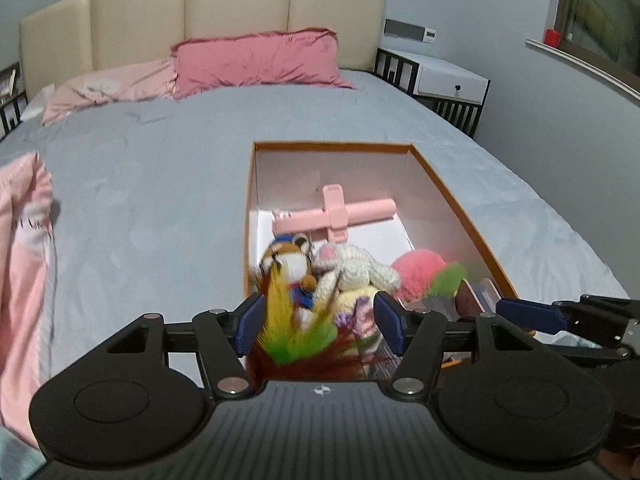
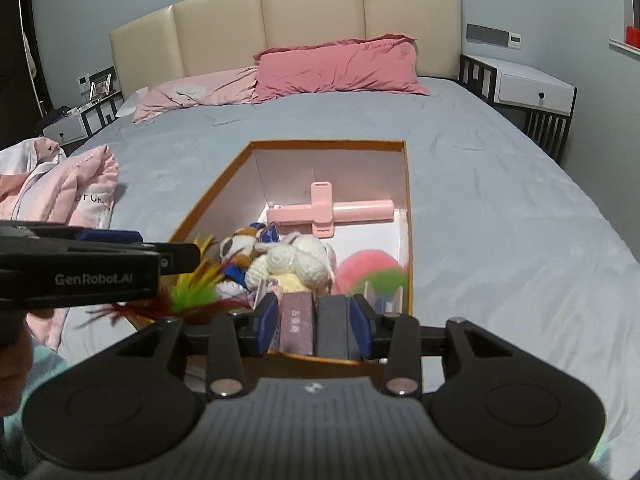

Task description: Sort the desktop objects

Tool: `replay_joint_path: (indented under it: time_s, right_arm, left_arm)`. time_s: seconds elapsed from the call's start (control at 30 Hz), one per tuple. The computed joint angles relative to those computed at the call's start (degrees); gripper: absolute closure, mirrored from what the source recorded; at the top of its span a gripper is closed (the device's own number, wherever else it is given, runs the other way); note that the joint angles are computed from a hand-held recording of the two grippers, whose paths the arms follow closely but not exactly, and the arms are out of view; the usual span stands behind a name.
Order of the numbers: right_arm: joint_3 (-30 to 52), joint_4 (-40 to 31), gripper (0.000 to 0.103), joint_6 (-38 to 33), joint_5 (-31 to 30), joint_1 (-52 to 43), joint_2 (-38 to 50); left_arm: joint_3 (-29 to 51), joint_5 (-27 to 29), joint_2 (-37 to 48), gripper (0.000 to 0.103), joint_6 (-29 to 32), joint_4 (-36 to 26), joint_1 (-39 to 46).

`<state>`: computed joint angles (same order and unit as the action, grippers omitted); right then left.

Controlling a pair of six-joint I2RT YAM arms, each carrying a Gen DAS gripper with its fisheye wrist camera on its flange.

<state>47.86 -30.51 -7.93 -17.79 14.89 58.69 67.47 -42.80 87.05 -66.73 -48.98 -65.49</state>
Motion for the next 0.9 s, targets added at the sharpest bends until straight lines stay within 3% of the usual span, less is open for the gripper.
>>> replay_joint_path:
  time_s: [0.4,0.9]
  right_arm:
    - [-3.4,3.1,0.056,1.0,0.4,-0.1,0.2]
    - [-4.5,4.8,0.055,2.4,3.9,2.0,0.4]
  left_arm:
    - [-0.3,5.2,4.4,0.029,-1.3,0.9,1.3]
    - [1.4,0.6,7.9,0.029,-3.4,-1.9,-0.5]
